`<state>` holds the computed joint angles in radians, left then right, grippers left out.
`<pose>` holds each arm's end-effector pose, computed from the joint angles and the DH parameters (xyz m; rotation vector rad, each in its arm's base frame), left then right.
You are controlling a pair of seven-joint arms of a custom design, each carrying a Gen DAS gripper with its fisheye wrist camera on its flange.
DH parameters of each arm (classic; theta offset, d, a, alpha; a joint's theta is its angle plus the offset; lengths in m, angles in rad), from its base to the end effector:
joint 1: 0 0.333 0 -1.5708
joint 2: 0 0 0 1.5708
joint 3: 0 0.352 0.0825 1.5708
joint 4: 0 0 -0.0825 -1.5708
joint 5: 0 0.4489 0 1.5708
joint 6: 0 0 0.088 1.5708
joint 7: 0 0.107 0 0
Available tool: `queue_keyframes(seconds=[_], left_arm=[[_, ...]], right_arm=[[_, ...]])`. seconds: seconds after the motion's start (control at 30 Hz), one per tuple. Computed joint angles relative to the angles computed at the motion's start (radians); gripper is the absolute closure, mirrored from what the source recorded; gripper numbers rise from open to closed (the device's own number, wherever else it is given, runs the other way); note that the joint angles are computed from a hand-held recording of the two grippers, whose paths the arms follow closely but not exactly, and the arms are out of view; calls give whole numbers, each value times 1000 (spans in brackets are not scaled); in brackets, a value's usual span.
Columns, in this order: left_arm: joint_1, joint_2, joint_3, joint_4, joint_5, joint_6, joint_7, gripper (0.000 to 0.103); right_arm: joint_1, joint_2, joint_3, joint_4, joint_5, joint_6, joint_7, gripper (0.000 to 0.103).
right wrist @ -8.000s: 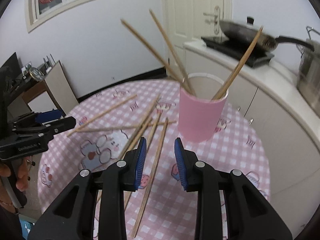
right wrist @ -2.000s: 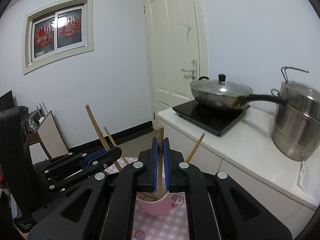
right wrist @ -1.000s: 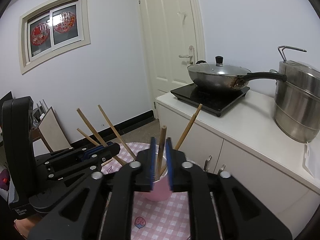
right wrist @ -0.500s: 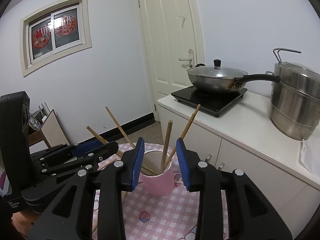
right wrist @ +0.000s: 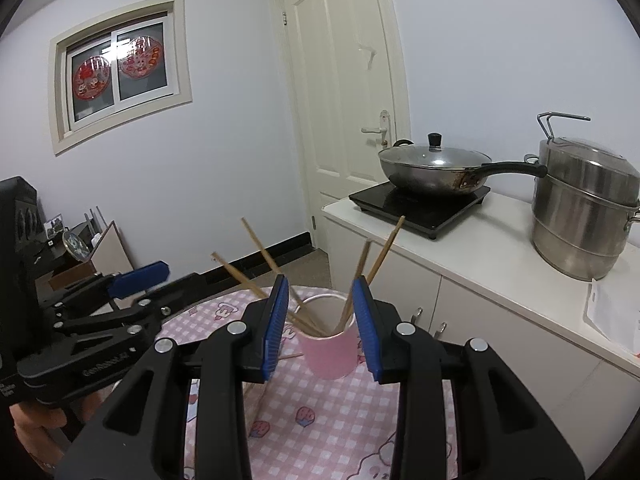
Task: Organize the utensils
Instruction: 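Withdraw both open tools from the cup toward the loose chopsticks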
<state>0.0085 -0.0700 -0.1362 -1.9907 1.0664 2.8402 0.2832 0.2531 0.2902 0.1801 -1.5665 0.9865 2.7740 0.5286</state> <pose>0.6257 -0.1288 0.5924 -1.7307 1.3241 -0.8962 0.7176 0.2712 0.5865 -1.8390 0.8924 -0.4130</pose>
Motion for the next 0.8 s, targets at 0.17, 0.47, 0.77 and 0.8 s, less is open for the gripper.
queue_keyframes(seconds=[0.17, 0.47, 0.77, 0.8], left_arm=[[15, -87, 4, -99, -28, -3, 34, 38], [43, -136, 35, -245, -221, 13, 182, 37], [37, -58, 81, -312, -494, 83, 373, 37], [37, -47, 82, -314, -516, 86, 390, 37]], right_arm=[[14, -32, 5, -55, 5, -2, -16, 71], [83, -9, -12, -114, -124, -29, 77, 70], [181, 111, -90, -61, -479, -116, 382, 70], [185, 126, -92, -51, -504, -129, 403, 70]])
